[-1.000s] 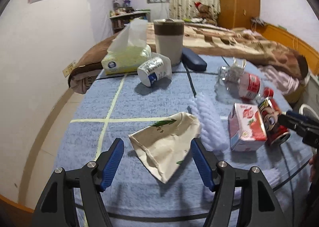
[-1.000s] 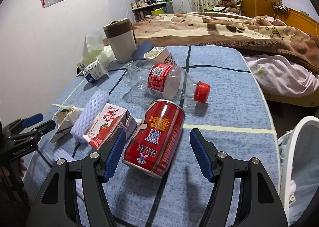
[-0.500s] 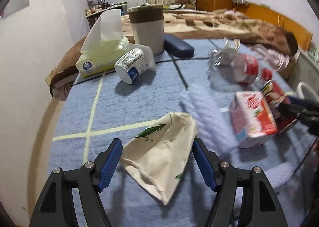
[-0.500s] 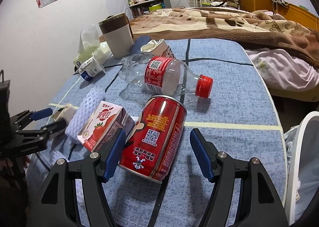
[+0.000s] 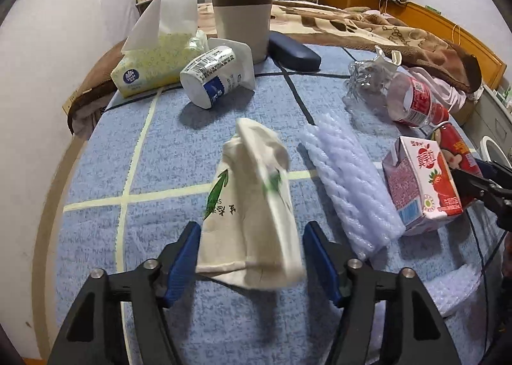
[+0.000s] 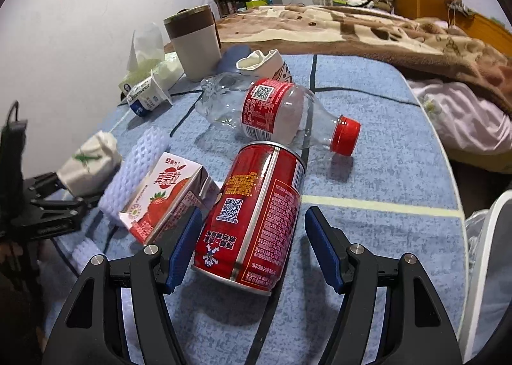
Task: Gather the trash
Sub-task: 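Grasp the beige paper pouch with left gripper and lift it, then close right gripper on the red can while left gripper holds the beige pouch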
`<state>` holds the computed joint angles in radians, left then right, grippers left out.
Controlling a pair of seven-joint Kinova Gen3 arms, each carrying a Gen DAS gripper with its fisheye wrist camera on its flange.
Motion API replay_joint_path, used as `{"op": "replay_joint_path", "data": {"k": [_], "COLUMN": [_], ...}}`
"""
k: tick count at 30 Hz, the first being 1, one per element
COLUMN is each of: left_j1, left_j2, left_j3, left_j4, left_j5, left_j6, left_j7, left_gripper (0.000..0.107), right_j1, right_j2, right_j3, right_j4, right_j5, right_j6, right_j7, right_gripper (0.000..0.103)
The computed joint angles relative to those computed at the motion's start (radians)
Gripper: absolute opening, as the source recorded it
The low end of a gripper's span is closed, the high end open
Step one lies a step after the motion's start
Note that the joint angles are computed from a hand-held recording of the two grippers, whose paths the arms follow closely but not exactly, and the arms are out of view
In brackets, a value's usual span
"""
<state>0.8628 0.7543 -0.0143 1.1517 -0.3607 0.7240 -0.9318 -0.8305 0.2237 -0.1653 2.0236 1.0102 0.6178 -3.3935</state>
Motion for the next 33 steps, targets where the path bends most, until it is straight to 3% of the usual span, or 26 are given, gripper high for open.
{"op": "replay_joint_path", "data": {"k": [5,14,17,24,33], "left_j1": [-0.031,-0.050,-0.025,0.001,0.057], "left_j2": [-0.017,-0.033,-0.028,-0.045,-0.065], "left_j3": [0.011,0.021,-0.008,-0.040,-0.068], "left_j4": [0.033,0.069,0.063,0.097,0.125], "left_j5": [0.041,0.082,0.074,0.053,-0.019], "left_j6": [-0.057,-0.129,-0.124,-0.163,-0.164], "left_j7": [0.034,0.068,0.102,0.167,0.247], "left_gripper": [0.064,0.064,0.058,0.042,0.037], "right_j1": [-0.010,-0.009,-0.004,-0.004,-0.011], "right_j2": [0.004,-0.002,-0.003,-0.015,-0.038], "right_j3": [-0.002,0.000,-0.002,-0.005,-0.034], "right_j4": [-0.014,-0.004,0.002,0.022,0.051], "right_j5": [-0.009,0.005,0.009,0.039,0.111], "right_j6": [0.041,0.020,0.008,-0.001,0.031], "right_j7": [0.014,-0.013,-0.019,-0.072,-0.147], "right_gripper": [0.068,0.068,0.060,0.058,0.056]}}
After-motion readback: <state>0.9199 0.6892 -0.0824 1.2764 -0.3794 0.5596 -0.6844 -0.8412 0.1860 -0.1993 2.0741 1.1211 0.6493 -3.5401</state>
